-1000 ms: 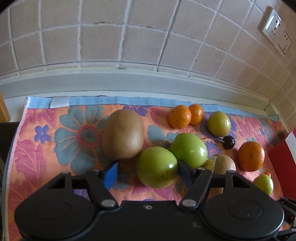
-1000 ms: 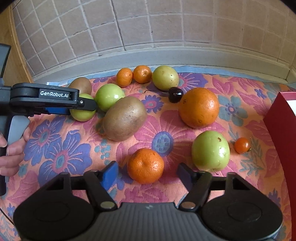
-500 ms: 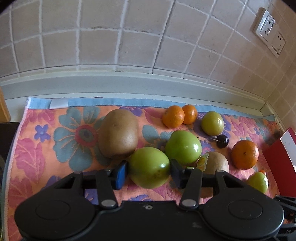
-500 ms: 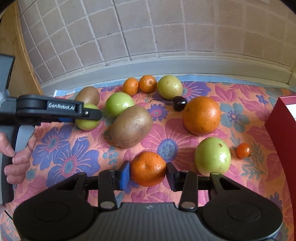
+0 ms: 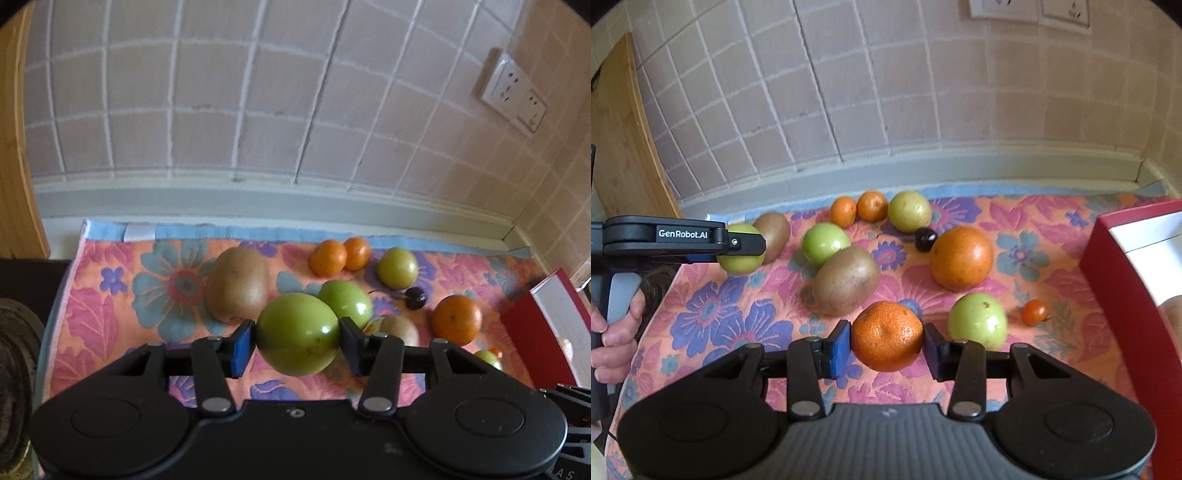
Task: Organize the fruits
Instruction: 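Grasp a green apple with the left tool while the right tool grasps a mandarin, then carry apple and mandarin into the white box and open both tools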
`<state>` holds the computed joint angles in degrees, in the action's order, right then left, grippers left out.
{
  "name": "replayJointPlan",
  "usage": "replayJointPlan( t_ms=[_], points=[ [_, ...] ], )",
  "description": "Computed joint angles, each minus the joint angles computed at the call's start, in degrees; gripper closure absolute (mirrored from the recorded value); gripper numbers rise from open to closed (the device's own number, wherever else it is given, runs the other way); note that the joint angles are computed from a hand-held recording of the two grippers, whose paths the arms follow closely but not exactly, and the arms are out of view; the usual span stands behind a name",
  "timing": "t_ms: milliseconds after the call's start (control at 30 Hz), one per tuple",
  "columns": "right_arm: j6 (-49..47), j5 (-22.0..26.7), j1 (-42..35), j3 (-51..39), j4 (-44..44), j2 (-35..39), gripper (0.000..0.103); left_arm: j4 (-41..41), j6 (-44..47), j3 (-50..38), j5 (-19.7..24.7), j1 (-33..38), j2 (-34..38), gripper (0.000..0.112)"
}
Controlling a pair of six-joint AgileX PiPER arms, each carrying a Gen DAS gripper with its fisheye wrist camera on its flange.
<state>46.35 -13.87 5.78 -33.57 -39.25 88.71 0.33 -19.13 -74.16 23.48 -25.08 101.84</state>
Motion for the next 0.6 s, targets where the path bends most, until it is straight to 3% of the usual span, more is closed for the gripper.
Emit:
replayJointPlan(
  t_ms=[100, 300, 600],
  points=[
    [-3.23, -0.19, -1.10, 2.18, 3.01, -3.96, 0.060, 5.01, -5.17, -1.70, 2.99, -2.04, -1.04, 0.054],
    [6.43, -0.40, -6.81, 4.66, -8.07, -10.79, 0.060, 7.20, -8.47, -4.30, 5.82, -5.16, -2.42, 0.054],
    [33.85, -4.58, -22.18, 5.07, -41.05, -19.24, 0.060, 7.36, -8.99, -12.61, 8.29, -9.73, 0.41, 0.054]
  ],
)
